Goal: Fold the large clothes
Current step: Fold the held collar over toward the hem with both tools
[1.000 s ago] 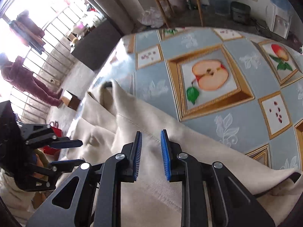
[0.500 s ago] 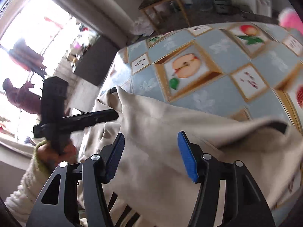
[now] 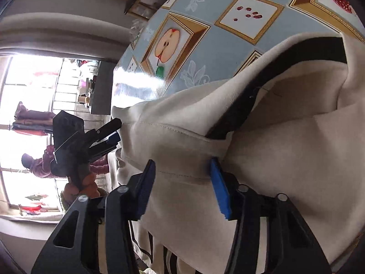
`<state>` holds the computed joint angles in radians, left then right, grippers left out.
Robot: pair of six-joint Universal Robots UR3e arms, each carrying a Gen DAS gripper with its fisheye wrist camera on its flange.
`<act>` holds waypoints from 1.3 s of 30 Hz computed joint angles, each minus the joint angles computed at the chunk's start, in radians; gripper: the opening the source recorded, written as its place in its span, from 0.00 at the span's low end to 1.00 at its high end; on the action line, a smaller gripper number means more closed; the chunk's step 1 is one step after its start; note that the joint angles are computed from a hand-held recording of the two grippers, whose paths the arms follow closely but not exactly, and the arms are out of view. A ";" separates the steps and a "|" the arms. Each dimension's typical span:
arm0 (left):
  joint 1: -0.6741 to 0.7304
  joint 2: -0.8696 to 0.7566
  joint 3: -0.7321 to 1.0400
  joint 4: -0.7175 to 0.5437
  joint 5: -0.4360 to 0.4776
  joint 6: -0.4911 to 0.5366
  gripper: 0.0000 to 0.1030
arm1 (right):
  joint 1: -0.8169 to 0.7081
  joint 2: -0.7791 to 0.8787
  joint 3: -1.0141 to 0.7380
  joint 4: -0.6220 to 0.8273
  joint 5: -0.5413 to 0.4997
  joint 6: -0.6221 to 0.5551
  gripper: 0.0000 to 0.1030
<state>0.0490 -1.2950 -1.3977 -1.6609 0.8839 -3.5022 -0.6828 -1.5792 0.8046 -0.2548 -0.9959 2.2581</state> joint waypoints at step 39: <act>-0.241 -0.158 0.190 0.135 0.316 0.112 0.08 | 0.152 0.005 -0.049 -0.215 0.028 0.107 0.12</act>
